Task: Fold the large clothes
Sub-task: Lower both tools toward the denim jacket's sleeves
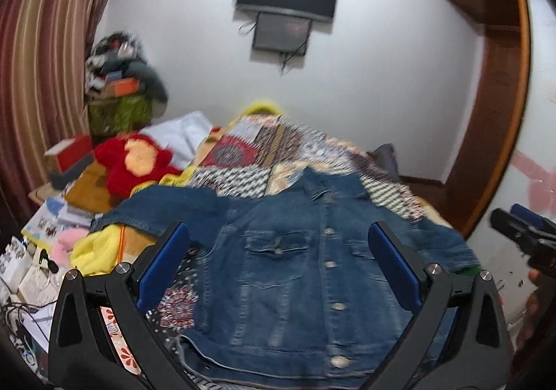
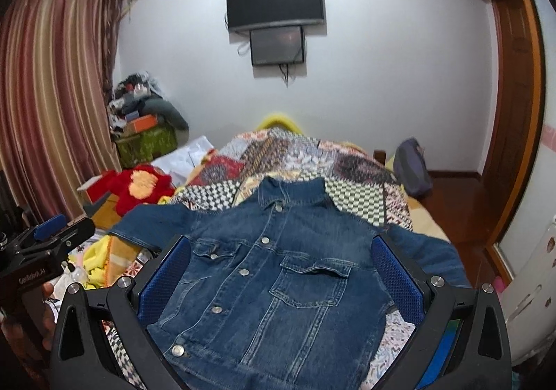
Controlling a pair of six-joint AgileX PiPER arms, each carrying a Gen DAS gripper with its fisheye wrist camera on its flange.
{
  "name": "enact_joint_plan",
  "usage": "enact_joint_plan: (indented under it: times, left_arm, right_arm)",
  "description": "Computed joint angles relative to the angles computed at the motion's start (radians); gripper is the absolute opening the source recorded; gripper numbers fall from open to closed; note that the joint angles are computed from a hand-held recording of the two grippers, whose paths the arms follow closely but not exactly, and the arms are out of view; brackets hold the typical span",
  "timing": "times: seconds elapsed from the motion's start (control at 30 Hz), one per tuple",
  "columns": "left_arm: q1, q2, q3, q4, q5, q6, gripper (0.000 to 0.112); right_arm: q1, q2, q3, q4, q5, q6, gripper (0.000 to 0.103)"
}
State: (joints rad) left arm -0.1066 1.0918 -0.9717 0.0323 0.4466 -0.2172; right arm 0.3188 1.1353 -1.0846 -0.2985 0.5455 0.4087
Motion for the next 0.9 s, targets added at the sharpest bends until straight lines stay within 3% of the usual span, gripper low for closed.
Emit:
enact_joint_plan:
  times: [0.2,0.33,0.47,0.67,0.9]
  left_arm:
    - [0.213,0.240,-0.102,-0.235,-0.022,0.265,0.103]
    - [0.337,0.427,-0.223,-0.438,0.037,0.450,0.103]
    - [0.387,0.617,-0.371,-0.402,0.107,0.416,0.103]
    - [0.425,0.851,-0.565,-0.384,0.231,0.366,0.103]
    - [0.457,1.003,-0.703,-0.511,0.333,0.449,0.088]
  right_arm:
    - [-0.088,0.223,-0.147,0.081,-0.026,-0.092,0.103]
    - [-0.141,0.367,-0.274,0.194,-0.010,-0.216,0.103]
    - [-0.170,0.526,-0.409,0.247,0.009,-0.283,0.103]
    - [-0.182,0.765,-0.641,0.334,0.131,-0.388,0.103]
    - [-0.177,1.051,-0.959,0.421,0.347,-0.482,0.103]
